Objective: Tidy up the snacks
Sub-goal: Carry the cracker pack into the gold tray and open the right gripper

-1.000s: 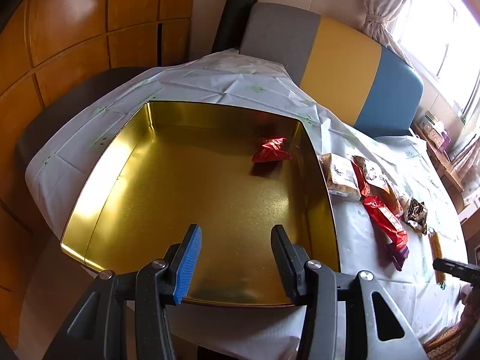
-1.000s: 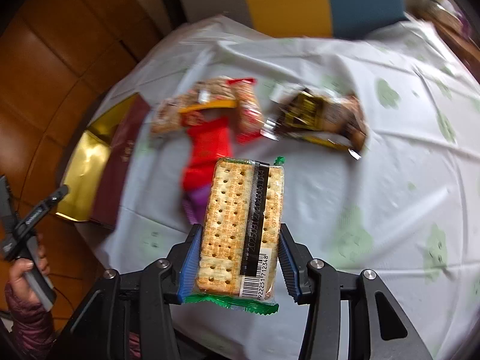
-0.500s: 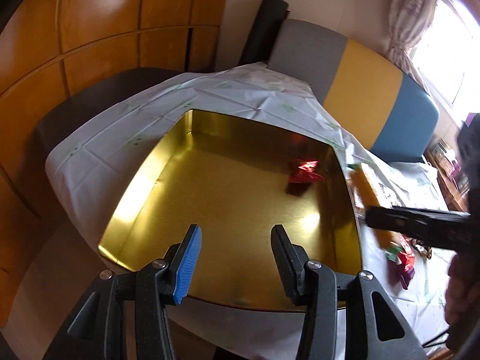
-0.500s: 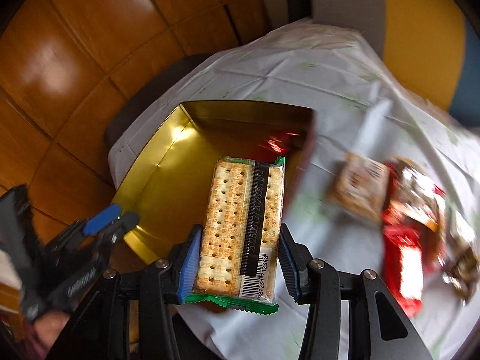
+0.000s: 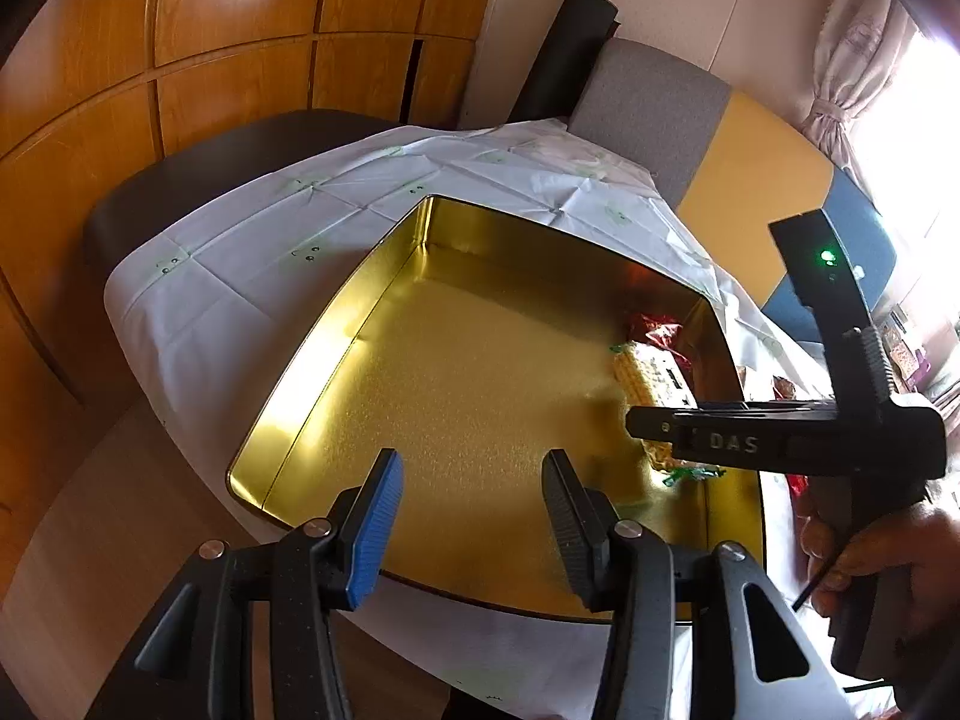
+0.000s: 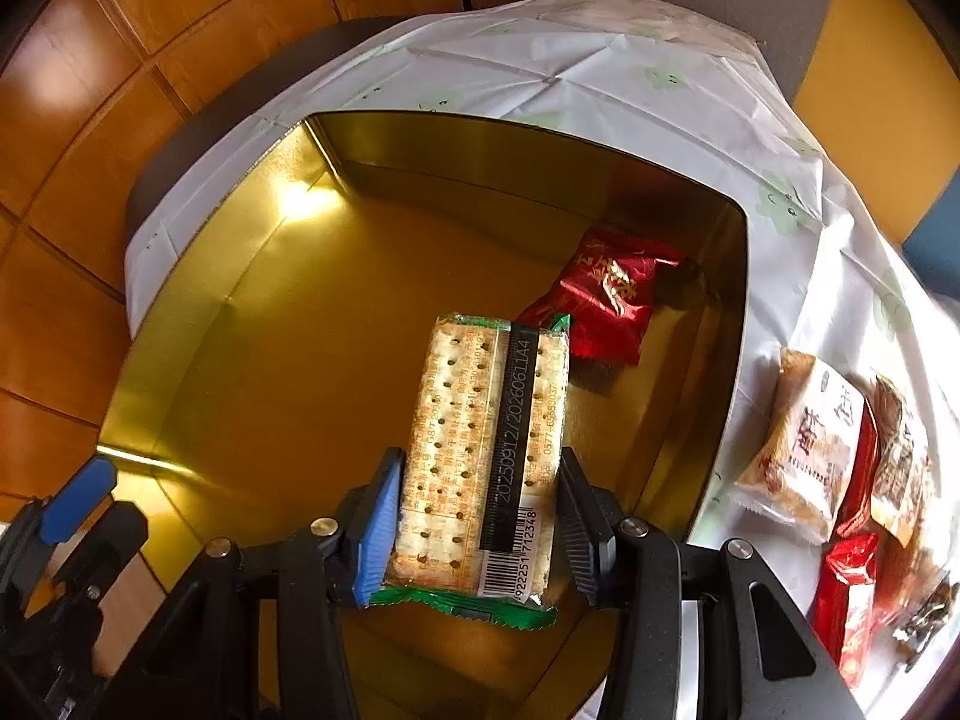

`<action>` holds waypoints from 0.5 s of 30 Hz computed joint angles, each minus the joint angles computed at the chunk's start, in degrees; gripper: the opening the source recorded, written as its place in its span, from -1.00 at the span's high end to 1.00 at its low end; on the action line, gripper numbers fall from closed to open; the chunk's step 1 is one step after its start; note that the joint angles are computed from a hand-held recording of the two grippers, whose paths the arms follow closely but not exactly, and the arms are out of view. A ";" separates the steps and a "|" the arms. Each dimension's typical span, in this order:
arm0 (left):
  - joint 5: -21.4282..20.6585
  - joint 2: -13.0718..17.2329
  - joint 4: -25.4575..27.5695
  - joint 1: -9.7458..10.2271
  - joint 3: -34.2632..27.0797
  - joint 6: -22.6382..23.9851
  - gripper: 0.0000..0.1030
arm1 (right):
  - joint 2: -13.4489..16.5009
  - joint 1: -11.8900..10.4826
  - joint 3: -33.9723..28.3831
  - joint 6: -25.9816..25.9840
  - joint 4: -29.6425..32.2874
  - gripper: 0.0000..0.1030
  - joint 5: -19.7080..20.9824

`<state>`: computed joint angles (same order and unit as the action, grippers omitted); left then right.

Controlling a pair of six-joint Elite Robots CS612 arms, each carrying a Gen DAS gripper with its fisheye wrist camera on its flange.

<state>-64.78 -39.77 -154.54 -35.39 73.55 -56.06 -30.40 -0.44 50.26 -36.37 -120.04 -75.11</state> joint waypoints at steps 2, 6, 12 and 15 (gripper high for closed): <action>-0.05 0.05 0.20 -0.04 -0.11 0.17 0.05 | 0.13 0.25 0.16 -0.38 -0.60 0.04 -0.92; -0.26 0.35 0.65 -0.07 -0.67 0.56 0.05 | 0.16 0.62 1.24 -1.06 -3.11 0.03 -2.96; -0.12 0.53 0.79 -0.23 -1.02 1.14 0.06 | -1.10 -0.12 3.70 -1.25 -6.82 -0.19 1.03; 0.27 0.63 1.40 -0.37 -1.34 1.64 0.06 | -2.60 -1.00 5.95 -0.84 -9.42 -0.23 5.06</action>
